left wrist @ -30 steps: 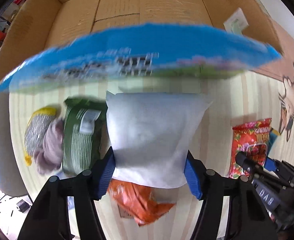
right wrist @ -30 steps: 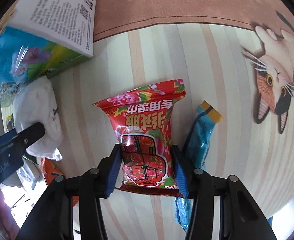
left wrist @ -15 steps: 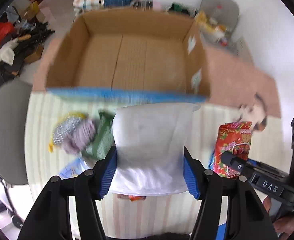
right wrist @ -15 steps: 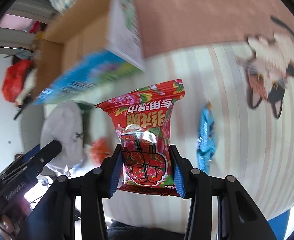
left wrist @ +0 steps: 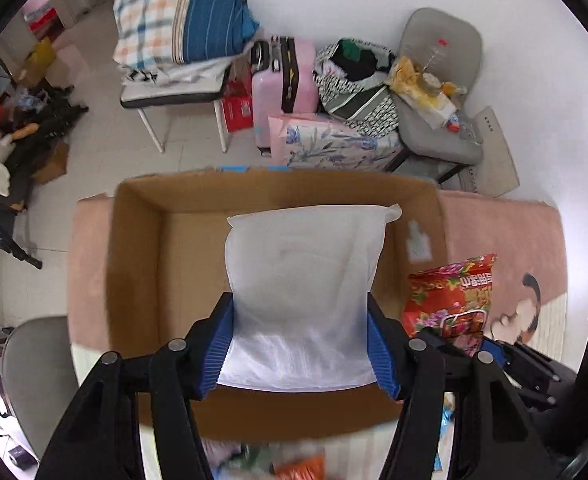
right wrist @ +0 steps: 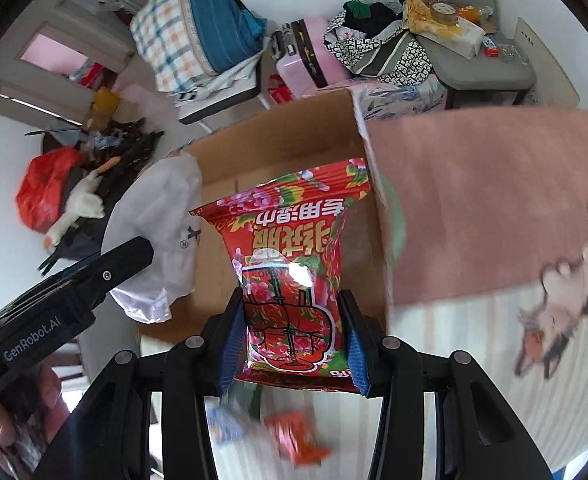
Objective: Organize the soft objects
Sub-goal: 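Carry the white bag and red snack bag with both tools into the cardboard box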
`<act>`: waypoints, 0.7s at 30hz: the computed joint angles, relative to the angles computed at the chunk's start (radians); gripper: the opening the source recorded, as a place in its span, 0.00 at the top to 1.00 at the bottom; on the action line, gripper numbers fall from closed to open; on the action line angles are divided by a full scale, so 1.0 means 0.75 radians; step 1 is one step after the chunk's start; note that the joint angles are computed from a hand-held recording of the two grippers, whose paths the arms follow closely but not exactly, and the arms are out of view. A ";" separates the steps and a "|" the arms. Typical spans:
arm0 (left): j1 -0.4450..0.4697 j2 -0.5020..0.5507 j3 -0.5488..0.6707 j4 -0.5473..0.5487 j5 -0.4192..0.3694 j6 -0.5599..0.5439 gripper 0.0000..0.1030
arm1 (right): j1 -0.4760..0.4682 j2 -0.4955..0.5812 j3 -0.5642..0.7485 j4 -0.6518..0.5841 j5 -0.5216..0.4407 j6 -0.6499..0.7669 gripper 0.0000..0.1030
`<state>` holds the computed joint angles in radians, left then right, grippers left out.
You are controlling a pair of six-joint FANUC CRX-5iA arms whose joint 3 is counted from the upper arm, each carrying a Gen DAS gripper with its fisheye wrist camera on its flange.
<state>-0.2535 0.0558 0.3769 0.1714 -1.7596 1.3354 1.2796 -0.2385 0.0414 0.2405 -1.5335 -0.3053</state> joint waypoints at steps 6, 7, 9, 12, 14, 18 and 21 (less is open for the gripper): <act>-0.014 0.191 0.025 -0.025 0.021 -0.037 0.44 | -0.304 0.148 -0.027 -0.169 0.133 0.238 0.55; -0.016 0.210 0.018 -0.024 0.022 -0.042 0.44 | -0.324 0.157 -0.043 -0.180 0.148 0.255 0.55; -0.015 0.247 0.000 -0.012 0.016 -0.062 0.44 | -0.360 0.199 -0.040 -0.199 0.157 0.289 0.55; -0.018 0.269 -0.013 0.002 0.014 -0.075 0.43 | -0.398 0.210 -0.083 -0.217 0.193 0.319 0.55; -0.019 0.269 -0.031 0.013 0.022 -0.095 0.43 | -0.419 0.236 -0.083 -0.234 0.201 0.357 0.55; -0.026 0.276 -0.022 0.006 0.001 -0.104 0.41 | -0.432 0.273 -0.096 -0.240 0.220 0.380 0.54; -0.017 0.285 0.005 0.000 -0.029 -0.090 0.41 | -0.440 0.286 -0.090 -0.253 0.196 0.393 0.47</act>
<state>-0.2662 0.2694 0.3806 0.1711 -1.7812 1.2678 0.9493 -0.0237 -0.0259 0.0509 -1.3868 -0.0106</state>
